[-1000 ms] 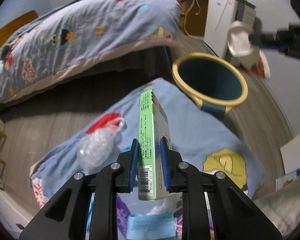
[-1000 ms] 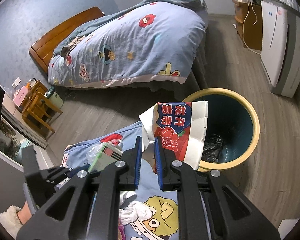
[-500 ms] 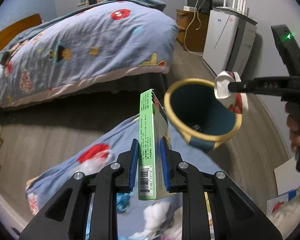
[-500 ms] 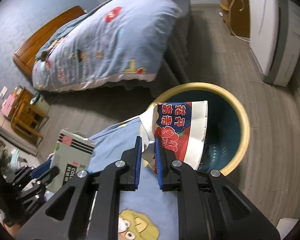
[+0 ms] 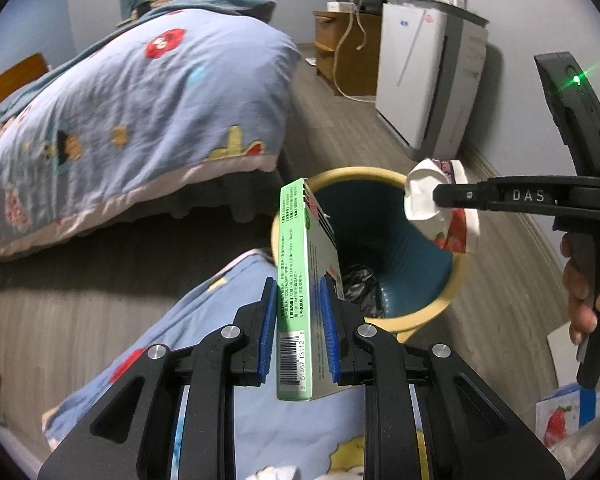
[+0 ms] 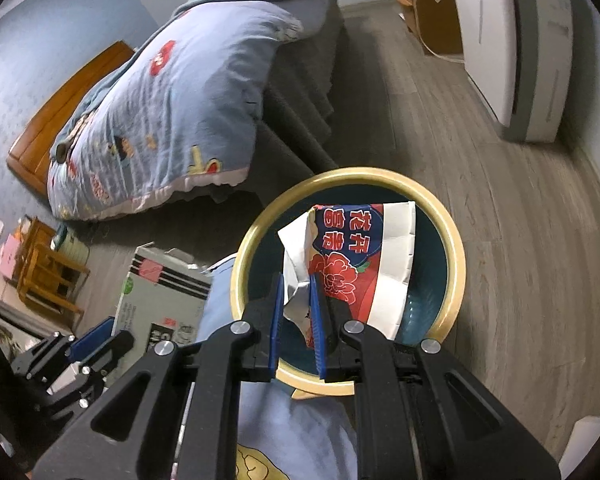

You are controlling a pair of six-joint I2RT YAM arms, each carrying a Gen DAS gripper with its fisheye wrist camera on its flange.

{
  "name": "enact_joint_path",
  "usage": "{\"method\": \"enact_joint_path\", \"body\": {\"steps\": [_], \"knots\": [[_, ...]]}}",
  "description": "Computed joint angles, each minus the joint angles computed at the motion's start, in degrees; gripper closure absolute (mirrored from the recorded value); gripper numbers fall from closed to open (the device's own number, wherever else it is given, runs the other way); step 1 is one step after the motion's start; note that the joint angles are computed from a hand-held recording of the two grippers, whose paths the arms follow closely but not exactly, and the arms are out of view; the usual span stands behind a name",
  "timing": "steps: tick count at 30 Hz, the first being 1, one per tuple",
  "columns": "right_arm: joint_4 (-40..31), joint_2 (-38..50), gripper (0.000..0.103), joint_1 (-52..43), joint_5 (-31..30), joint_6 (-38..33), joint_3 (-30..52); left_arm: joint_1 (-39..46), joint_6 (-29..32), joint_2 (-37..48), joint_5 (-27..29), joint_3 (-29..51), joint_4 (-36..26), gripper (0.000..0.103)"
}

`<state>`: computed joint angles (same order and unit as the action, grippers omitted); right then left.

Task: Collect trash
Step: 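Drop the box into the bin with left tool while right releases wrapper, then move both open tools back over the pillow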

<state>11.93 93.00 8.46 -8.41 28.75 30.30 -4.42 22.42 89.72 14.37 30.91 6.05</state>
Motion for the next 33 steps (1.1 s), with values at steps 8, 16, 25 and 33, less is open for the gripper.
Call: {"method": "enact_joint_path", "body": {"steps": [8, 16, 25, 33], "knots": [[5.2, 6.2, 0.090, -0.5, -1.4, 0.4, 0.5, -5.6, -4.6, 8.5, -3.3, 3.7, 4.7, 0.080], [8.6, 6.9, 0.090, -0.7, -1.6, 0.4, 0.0, -6.8, -7.6, 13.7, -4.1, 7.1, 7.3, 0.080], [12.0, 5.8, 0.090, -1.3, -0.6, 0.4, -1.0, -6.9, -8.4, 14.2, -2.6, 7.5, 9.9, 0.080], [13.1, 5.4, 0.071, -1.4, 0.4, 1.0, -1.5, -6.2, -7.7, 14.2, -2.7, 6.6, 11.5, 0.070]]}}
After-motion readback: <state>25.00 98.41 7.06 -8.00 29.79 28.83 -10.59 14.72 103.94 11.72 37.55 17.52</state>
